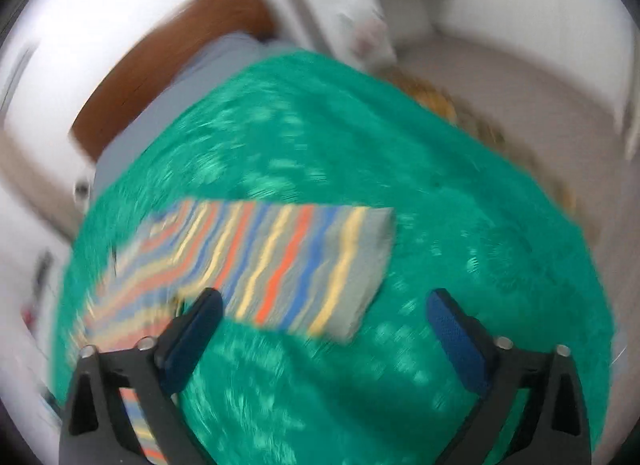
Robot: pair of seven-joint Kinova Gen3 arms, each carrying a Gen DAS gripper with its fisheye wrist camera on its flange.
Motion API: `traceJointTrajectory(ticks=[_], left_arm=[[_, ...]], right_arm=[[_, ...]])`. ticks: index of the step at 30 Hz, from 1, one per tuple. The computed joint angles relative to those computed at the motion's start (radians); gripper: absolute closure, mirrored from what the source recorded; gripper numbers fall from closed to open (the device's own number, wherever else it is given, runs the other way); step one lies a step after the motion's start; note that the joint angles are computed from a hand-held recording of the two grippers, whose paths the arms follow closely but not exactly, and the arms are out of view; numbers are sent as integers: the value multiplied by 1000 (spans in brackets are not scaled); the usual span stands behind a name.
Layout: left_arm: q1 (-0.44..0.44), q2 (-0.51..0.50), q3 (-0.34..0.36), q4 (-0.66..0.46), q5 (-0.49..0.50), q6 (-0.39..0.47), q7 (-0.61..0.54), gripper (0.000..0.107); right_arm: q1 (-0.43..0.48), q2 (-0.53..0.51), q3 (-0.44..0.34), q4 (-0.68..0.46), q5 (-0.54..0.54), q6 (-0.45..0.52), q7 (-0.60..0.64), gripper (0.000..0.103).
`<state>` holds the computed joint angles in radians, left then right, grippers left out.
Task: Fold small clothes
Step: 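Grasp the second sleeve cuff with the right gripper and fold it across the body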
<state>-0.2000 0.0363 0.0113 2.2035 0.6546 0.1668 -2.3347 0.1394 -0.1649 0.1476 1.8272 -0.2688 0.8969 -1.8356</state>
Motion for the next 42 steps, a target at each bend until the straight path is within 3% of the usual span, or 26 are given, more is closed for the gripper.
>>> traceJointTrajectory(ticks=[3,5,6,9,11,14,18,22,26,29,31,33,36,42], left_arm=[[0,0,0,0,0,0,0,5],[1,0,0,0,0,0,1,5],[1,0,0,0,0,0,1,5],[1,0,0,0,0,0,1,5],[1,0,0,0,0,0,1,5],[1,0,0,0,0,0,1,5],[1,0,-1,0,-1,0,2,5],[1,-1,-1,0,-1,0,2,5],[2,-1,-2,0,-1,0,2,5],[2,-1,-2,0,-1,0,2,5],[2,-1,-2,0,-1,0,2,5],[2,-1,-2,0,0,0,1,5],[2,-1,-2,0,0,0,1,5],[2,-1,-1,1,0,0,1,5]], right_arm=[[36,119,51,-55,-112,76,97,33],[118,173,-1,-69,-191,93,137,36],[163,184,-41,-65,-215,85,157,42],[217,212,-113,-78,-224,91,160,98],[164,195,-92,-103,-160,96,95,98],[35,170,-66,-225,-45,151,-15,98],[-149,190,-109,-410,45,155,-111,98],[-334,314,-132,-595,17,115,-79,98],[-514,486,-67,-781,-16,150,-50,98],[-551,601,-96,-875,-48,187,-74,90],[-496,637,-180,-852,-119,154,-67,58],[-438,614,-273,-766,-134,76,-66,51],[-369,538,-375,-627,-42,1,-91,44],[-377,302,-302,-350,202,-24,-111,36]])
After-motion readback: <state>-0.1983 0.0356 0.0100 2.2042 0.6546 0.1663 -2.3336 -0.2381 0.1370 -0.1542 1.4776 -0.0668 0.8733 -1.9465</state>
